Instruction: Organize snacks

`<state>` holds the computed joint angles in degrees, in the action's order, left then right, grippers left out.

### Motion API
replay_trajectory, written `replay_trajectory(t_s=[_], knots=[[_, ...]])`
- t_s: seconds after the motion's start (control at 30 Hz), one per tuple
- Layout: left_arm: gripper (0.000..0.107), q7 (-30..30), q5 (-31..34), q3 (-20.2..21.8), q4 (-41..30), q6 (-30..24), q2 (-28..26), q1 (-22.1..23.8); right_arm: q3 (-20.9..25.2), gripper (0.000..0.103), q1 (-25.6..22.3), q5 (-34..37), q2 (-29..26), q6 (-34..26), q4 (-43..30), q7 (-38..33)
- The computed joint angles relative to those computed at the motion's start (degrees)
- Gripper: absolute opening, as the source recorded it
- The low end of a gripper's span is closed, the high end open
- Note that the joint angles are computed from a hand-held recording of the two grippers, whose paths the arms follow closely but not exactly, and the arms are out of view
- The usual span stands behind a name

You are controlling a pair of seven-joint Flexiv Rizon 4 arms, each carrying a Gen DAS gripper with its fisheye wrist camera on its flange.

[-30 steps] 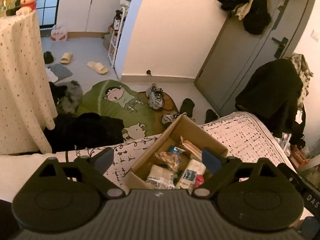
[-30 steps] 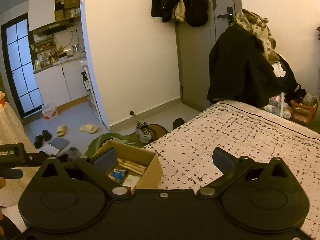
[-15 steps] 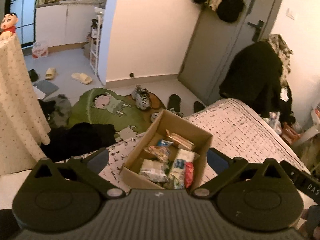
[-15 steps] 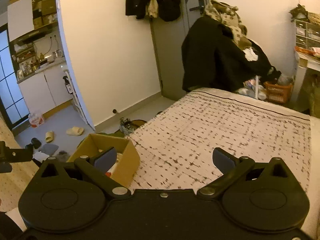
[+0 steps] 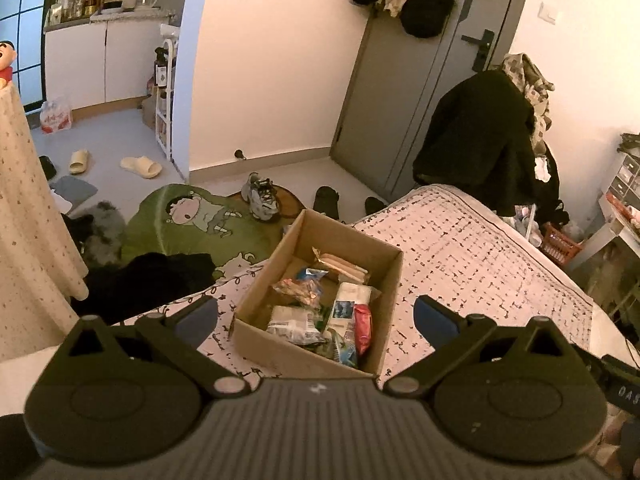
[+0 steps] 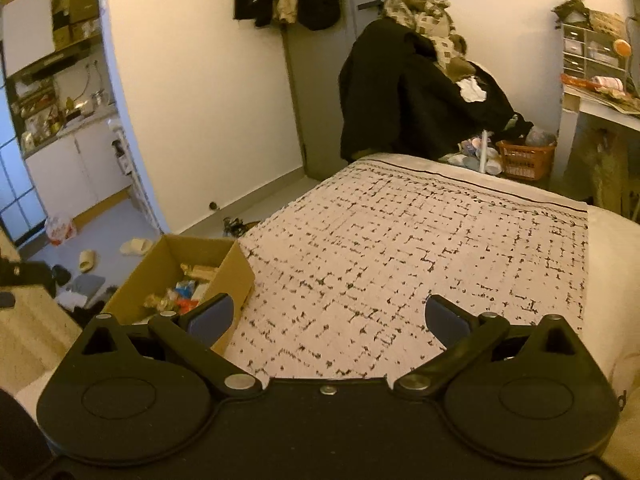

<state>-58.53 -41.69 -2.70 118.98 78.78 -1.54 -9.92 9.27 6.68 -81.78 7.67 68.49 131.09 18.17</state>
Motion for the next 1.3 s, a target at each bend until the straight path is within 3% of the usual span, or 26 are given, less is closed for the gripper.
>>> replay_trajectory(t_s=[0.27,0.37,0.67,0.87,1.1,1.3], knots=[[0.103,7.1,-6.5,0.3,2.7,0.3,1.7,-1.3,0.9,0.103,0.9,4.5,0.8,2.3,1.3,-6.8],[0.103,13.9,-11.9,0.1,3.8,1.8,2.2,-2.7,1.5,0.103,1.0,5.5,1.3,2.2,1.7,-7.6],[0.103,21.1,-18.4,0.5,5.3,1.4,3.9,-5.3,2.4,0.103,1.0,7.1,2.8,1.7,2.7,-8.1],[0.103,20.7,-18.5,1.3,5.8,0.4,4.5,-5.3,3.5,0.103,1.6,11.8,3.8,0.6,3.6,-10.2],[0.103,18.0,-14.8,1.8,6.6,-1.0,5.0,-4.4,3.9,0.103,1.5,11.1,3.9,0.2,3.3,-9.7],[0.103,19.4,-16.1,1.9,7.1,-0.7,5.3,-5.0,3.9,0.103,1.7,11.7,3.7,0.1,3.1,-10.5]])
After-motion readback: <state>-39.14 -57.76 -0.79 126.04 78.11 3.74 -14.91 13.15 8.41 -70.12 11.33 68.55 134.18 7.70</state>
